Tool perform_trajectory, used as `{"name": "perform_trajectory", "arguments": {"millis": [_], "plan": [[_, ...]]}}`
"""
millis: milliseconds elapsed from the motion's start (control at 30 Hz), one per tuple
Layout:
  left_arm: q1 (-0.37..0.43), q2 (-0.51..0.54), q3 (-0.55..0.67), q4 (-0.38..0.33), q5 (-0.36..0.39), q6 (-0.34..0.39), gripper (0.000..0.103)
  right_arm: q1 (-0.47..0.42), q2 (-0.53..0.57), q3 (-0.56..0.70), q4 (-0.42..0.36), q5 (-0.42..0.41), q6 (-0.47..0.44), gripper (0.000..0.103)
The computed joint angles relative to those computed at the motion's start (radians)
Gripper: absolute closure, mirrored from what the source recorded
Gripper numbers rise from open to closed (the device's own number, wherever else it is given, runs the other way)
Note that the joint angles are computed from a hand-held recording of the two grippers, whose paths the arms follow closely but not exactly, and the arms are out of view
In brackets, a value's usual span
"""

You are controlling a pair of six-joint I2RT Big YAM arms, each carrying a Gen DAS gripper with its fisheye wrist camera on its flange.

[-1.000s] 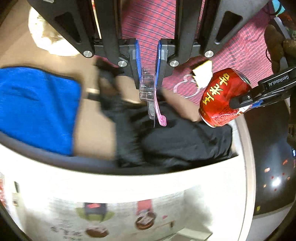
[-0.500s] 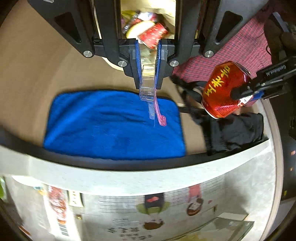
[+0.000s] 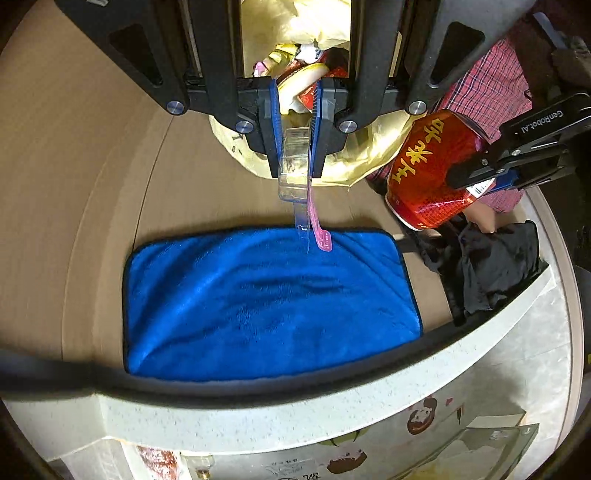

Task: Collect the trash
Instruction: 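Carry the red can and pink comb over the bin with both grippers, then open both grippers to drop the can and comb into the bin, then move the right gripper to the yellow snack wrapper and grasp it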

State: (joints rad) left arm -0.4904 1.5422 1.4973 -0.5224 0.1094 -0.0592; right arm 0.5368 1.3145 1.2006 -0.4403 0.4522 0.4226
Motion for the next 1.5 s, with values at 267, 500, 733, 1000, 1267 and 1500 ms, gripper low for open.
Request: {"name": "perform_trajectory", "arguments": {"millis": [267, 500, 733, 1000, 1267, 1500], "plan": [[0.007, 0.017, -0.008, 0.018, 0.030, -0.025, 0.067, -0.004, 0.021, -0.005, 0.011, -0.028, 0.011, 0.091], [0.009, 0.027, -0.022, 0.033, 0.047, -0.045, 0.067, -0.014, 0.031, -0.016, 0.015, -0.050, 0.029, 0.091], [0.007, 0.049, -0.009, 0.021, 0.065, -0.052, 0.067, -0.022, 0.049, -0.012, 0.016, -0.069, 0.032, 0.091], [0.055, 0.064, 0.025, -0.007, 0.209, -0.075, 0.054, -0.006, 0.064, -0.004, 0.001, -0.054, 0.012, 0.062], [0.109, -0.036, -0.042, 0.013, 0.129, -0.054, 0.052, 0.036, 0.062, 0.041, -0.037, -0.008, 0.018, 0.062], [0.193, -0.118, -0.103, 0.015, 0.127, -0.054, 0.052, 0.109, 0.099, 0.119, -0.054, 0.025, -0.004, 0.062]]}}
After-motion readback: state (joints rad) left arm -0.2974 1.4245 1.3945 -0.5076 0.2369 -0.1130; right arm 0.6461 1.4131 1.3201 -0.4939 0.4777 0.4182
